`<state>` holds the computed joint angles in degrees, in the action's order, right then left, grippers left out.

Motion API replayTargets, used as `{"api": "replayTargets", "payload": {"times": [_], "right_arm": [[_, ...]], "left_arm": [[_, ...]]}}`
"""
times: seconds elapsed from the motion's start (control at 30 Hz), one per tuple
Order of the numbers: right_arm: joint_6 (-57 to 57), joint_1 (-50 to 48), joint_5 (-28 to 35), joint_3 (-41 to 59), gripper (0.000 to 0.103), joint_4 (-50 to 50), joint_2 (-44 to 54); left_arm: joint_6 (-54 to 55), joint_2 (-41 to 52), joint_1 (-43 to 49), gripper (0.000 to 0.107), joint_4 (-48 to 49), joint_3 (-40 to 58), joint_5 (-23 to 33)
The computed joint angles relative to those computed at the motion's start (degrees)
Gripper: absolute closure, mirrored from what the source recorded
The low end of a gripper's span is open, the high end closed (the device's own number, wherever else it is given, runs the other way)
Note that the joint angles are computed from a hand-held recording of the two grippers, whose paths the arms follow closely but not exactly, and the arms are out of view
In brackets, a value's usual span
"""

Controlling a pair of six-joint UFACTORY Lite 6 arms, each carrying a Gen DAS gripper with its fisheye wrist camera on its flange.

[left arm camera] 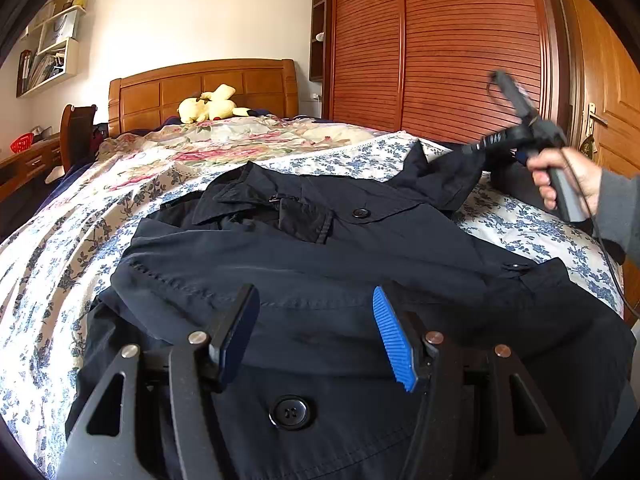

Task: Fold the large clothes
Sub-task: 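Grasp the other sleeve with the right tool, lift it over the coat, release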

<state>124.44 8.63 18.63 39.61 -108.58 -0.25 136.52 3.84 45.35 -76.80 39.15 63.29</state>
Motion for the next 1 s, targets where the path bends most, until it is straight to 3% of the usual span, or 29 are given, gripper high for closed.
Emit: {"api": "replayTargets", "payload": {"times": [0.2, 0.37, 0.57, 0.87, 1.0], "right_arm": [[-9.10, 17.27, 1.45, 1.21, 0.100, 8.60, -4.81], [-12.84, 28.62, 3.66, 4.58, 0.100, 14.94, 1.58], [-16.43, 32.91, 5.40, 6.63, 0.098, 22.76, 6.81], [-18.16, 39.06, 12.65, 3.22, 0.095, 28.59, -2.13], [-21.29, 40.05, 14.69, 4.20, 0.083, 31.98, -3.28]], "left_arm": [[0.02, -0.11, 0.06, 0.048, 0.04, -0.12, -0.03], [-0.01, -0.09, 0.00, 0.048, 0.05, -0.07, -0.09], [0.00, -0.15, -0.05, 0.048, 0.00, -0.13, -0.13], [0.00, -0.32, 0.08, 0.048, 0.13, -0.23, -0.10], [-0.01, -0.36, 0.16, 0.048, 0.21, -0.25, -0.08]]}}
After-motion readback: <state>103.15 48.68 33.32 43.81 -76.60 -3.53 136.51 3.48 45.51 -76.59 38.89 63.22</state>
